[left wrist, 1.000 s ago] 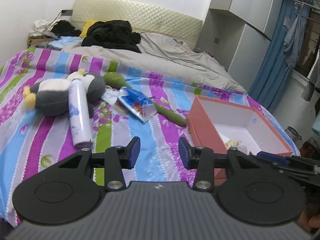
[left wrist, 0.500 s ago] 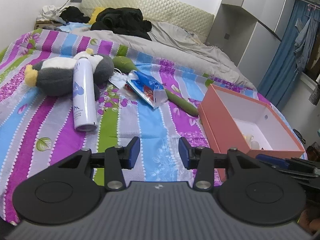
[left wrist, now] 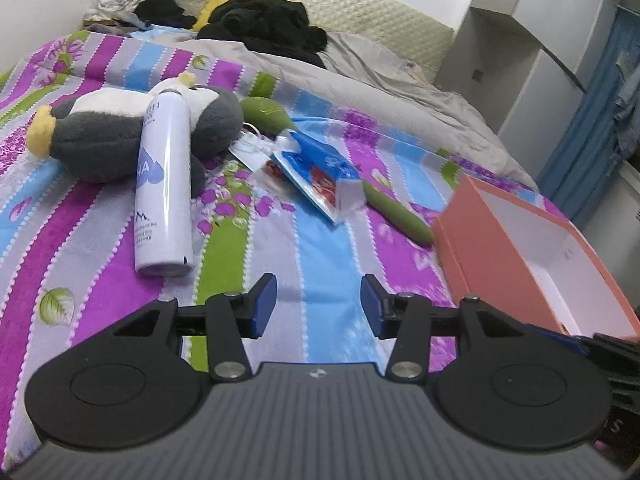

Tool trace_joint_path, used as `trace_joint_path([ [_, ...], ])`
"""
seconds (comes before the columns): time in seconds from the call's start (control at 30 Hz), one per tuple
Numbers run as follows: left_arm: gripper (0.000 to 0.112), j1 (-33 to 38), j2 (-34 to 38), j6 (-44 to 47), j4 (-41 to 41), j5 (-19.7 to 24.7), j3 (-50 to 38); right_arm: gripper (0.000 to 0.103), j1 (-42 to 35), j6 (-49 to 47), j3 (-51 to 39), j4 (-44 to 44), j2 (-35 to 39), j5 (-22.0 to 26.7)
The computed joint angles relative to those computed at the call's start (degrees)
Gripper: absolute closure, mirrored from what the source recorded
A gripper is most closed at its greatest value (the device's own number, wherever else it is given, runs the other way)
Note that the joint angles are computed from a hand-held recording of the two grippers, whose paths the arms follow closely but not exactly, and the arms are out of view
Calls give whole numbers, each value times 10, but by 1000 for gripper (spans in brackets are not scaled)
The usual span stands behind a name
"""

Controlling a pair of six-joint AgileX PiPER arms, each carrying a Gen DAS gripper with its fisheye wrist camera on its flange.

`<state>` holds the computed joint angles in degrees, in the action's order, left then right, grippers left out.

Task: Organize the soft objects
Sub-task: 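Reach both tools down toward the blue tissue packet and clear bag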

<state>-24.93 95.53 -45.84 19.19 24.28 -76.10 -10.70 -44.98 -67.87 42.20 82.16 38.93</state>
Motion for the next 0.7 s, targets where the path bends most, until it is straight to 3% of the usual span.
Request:
trace_joint_path([
  [0.13,60,17,54,40,-44,-13,-47,64,12,17,-33,-3,46,-19],
  [0.33,60,28,150,45,-35,0,-147,64,32,47,-88,-5,121,-48],
  [0.47,60,39,223,38,-11,23,-235,64,48,71,-140,-9,180,-64],
  [0.7,60,68,358,62,-40,72,-415,64,70,124,-275,-27,301,-75],
])
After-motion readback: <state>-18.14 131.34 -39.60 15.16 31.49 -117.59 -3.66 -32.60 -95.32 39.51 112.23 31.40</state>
